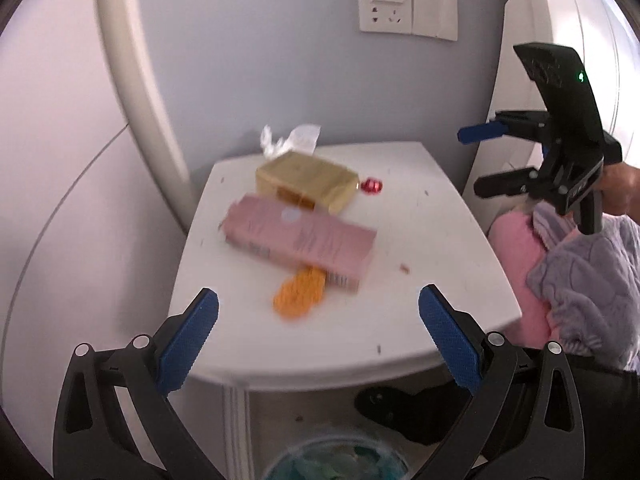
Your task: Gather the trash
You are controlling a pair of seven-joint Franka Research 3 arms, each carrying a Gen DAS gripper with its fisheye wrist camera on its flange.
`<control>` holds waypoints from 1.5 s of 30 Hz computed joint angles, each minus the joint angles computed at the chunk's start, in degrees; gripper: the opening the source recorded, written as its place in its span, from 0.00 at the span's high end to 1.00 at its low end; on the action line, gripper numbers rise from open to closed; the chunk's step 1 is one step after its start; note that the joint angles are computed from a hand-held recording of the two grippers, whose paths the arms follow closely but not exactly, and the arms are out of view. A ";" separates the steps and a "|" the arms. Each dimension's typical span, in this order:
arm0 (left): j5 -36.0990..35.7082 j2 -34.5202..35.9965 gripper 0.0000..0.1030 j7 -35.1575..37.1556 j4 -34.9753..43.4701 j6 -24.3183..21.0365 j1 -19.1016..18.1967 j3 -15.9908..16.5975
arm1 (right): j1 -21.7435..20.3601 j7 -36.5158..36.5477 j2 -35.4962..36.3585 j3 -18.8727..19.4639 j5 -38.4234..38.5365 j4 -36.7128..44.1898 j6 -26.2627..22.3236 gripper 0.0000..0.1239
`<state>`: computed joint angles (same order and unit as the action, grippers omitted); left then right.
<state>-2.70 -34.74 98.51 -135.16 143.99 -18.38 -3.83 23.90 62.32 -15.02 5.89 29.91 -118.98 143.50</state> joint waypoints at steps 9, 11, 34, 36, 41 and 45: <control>0.26 12.89 0.06 4.46 10.85 0.22 0.67 -1.33 | -1.69 -0.14 4.82 -0.66 -1.45 3.13 -0.83 0.23; -0.06 15.50 0.06 5.67 13.01 -0.01 1.15 -1.75 | -1.87 -0.57 6.13 -0.63 -1.39 4.25 -1.29 0.23; -1.68 46.14 0.06 9.65 47.71 -9.17 9.67 -7.28 | -3.47 1.78 17.91 0.51 -0.84 16.07 -0.27 0.23; -1.55 48.91 0.06 10.13 51.12 -10.95 10.25 -7.98 | -3.50 2.39 18.96 0.55 -1.73 17.16 -0.04 0.23; -0.63 54.94 0.06 11.22 58.70 -15.27 10.70 -9.12 | -3.91 2.16 21.62 0.77 -1.69 20.35 -1.41 0.23; -1.25 59.49 0.06 11.03 64.60 -18.94 11.08 -9.63 | -3.91 1.70 22.70 1.00 -2.27 21.33 -1.69 0.23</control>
